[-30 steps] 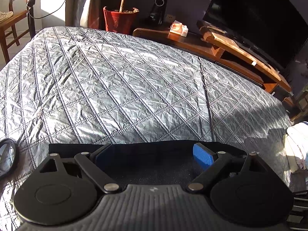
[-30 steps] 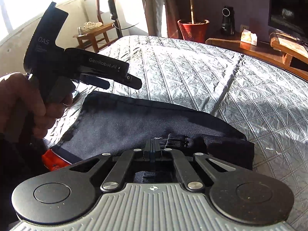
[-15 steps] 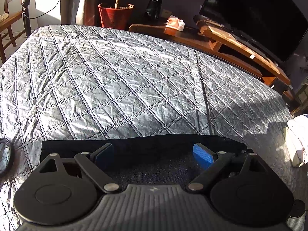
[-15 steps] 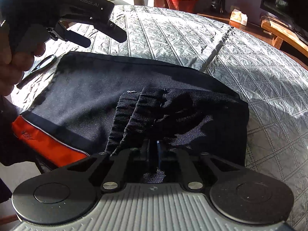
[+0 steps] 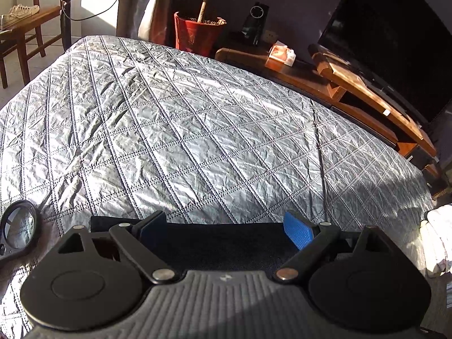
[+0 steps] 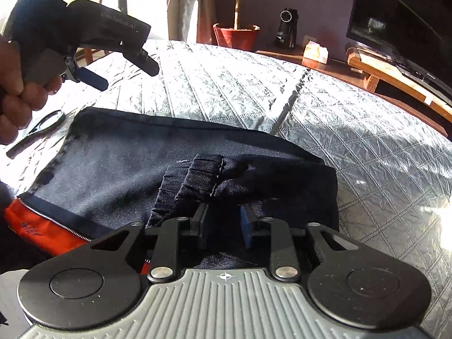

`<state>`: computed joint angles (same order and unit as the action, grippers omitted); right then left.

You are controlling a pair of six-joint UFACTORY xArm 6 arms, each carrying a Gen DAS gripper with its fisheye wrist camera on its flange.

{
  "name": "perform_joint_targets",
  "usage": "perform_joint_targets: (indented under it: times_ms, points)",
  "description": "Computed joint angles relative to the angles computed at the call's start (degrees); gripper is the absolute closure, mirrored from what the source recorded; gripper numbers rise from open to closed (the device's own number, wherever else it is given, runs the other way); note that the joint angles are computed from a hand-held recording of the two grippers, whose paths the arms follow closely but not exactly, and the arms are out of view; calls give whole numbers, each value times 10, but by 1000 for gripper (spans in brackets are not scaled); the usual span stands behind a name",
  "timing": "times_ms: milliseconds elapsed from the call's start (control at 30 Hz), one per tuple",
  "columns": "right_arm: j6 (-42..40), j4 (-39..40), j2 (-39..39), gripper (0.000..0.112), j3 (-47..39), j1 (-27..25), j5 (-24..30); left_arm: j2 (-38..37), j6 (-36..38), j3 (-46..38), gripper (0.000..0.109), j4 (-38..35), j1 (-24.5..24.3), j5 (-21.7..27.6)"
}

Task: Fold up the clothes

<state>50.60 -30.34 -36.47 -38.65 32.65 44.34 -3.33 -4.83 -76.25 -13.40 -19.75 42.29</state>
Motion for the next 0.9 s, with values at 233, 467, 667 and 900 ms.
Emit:
perform_joint_targets:
  times_ms: [233, 467, 667, 900]
  points:
    - [39, 16, 45, 59, 15, -34, -83, 1, -1, -8, 20, -15, 16, -2]
    - [172, -189, -2, 60, -23, 47, 7, 3, 0, -15, 20, -38, 39, -3]
    - [-49, -124, 87, 50, -74, 159, -41, 3, -1, -16, 19, -40, 53, 0]
    - [-142, -201, 230, 38, -138, 253, -43, -2, 4, -11, 19, -45, 68, 0]
